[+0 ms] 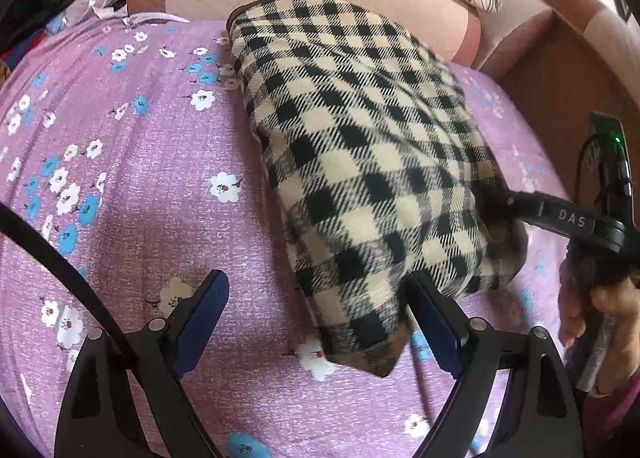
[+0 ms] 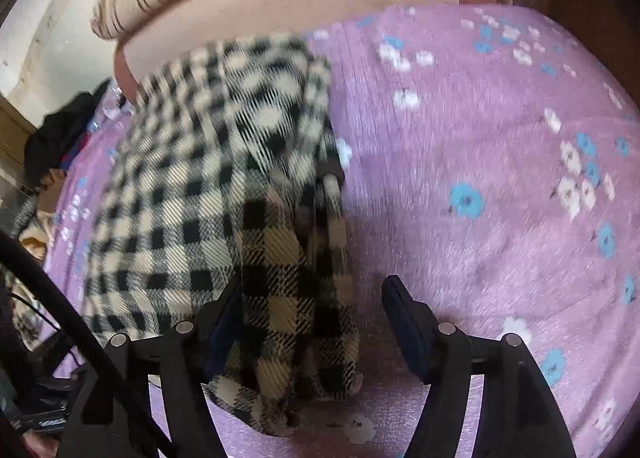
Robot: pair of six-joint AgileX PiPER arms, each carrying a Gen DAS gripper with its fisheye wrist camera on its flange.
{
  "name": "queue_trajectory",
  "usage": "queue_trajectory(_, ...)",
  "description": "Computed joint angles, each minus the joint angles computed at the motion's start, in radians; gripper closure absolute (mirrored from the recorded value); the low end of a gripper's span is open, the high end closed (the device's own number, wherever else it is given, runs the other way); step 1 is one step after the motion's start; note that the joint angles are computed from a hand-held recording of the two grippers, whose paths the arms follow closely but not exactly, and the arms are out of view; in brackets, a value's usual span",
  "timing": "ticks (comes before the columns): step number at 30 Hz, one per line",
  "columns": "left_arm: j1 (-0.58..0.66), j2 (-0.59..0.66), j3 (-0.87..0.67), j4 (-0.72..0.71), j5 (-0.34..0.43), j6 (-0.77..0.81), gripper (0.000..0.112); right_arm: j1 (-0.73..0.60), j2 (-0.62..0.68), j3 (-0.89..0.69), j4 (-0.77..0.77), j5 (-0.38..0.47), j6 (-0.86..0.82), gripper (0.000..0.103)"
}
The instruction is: Fold large clothes
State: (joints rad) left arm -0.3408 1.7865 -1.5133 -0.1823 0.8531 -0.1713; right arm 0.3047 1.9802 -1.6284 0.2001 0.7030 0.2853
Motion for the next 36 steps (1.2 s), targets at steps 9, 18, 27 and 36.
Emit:
queue_trajectory(9,0.155,0.069,-0.105,-0.326,0.018,0.116,0.018,-0.081,0.057,-0.123,0.226,0.004,-0.212,0.020)
queue_trajectory(18,0.189,0.293,-0.363,-0.426,0.086,0.116,0.018,-0.080,0.286,-0.422,0.285,0.117,-0.270,0.018)
queue_trajectory(27,0.164,0.403,-0.483,-0.412,0.101,0.100,0.021,-0.123,0.379,-0.501,0.507,0.116,-0.356,0.036)
queue_trajectory(36,0.165,0.280,-0.402,-0.405,0.110,0.172,0.069,-0.078,0.216,-0.366,0.555,0.095,-0.431,0.073)
